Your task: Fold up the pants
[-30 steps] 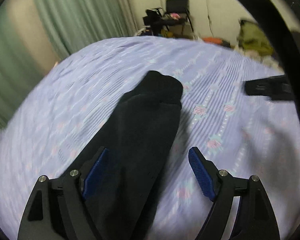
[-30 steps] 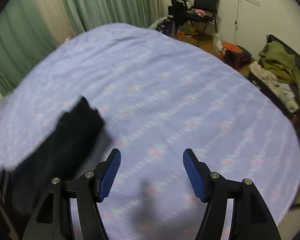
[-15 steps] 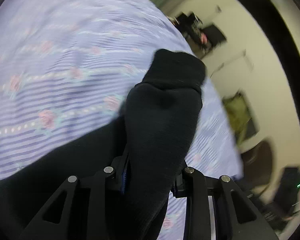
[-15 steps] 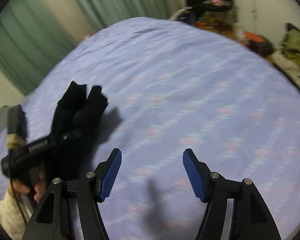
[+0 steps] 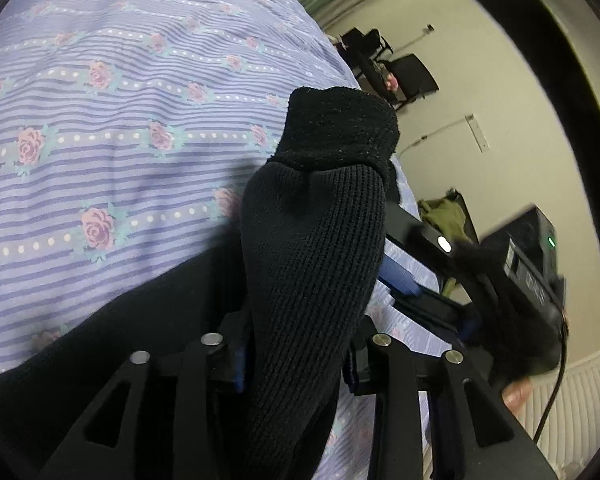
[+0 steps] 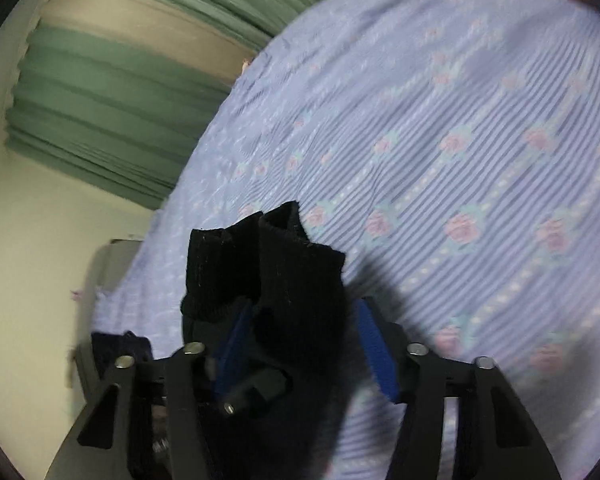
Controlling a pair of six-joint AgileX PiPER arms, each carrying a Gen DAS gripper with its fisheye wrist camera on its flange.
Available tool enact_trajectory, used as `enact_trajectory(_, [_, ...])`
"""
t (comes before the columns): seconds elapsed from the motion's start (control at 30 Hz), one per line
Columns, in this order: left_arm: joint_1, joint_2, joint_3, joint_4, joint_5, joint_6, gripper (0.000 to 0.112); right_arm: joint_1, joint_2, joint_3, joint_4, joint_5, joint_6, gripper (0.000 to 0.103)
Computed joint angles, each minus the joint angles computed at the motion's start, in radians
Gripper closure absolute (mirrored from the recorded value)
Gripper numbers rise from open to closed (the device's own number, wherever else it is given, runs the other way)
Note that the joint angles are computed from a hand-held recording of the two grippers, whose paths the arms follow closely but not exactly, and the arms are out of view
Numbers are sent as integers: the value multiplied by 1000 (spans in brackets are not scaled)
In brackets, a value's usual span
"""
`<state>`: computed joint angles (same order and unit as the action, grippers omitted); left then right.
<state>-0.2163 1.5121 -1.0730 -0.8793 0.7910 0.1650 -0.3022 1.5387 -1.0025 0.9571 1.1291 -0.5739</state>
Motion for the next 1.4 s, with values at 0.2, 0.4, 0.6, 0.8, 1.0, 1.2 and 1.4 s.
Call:
enact_trajectory(0.2, [-50,-122,-1,142,11,-97,44,-67,-79,9,-103,11,41,87])
enact_trajectory(0.4, [-167,-193,42,300,1,-238,42,-33,-301,44,-626,-128,244,100])
enact_trajectory(0.6, [-342,-288,50,682,18,-641,42,-124,-352,1,-523,-31,177,40])
enact_trajectory(0.8, [-527,-357,22,1144,165,-1043,37,-7,-326,11,-418,-14,161,38])
enact_trajectory(1.0, [-565,-424,76,1189,242,-1127,37,33,-185,46,-429,-43,277,48])
enact_trajectory(1.2, [-627,-488,148,1207,299,-1242,37,68,-326,26,-506,-52,282,84])
enact_trajectory(1.4, [-619,-510,187,1186,328,-1251,37,29,-377,46,-614,-45,218,84])
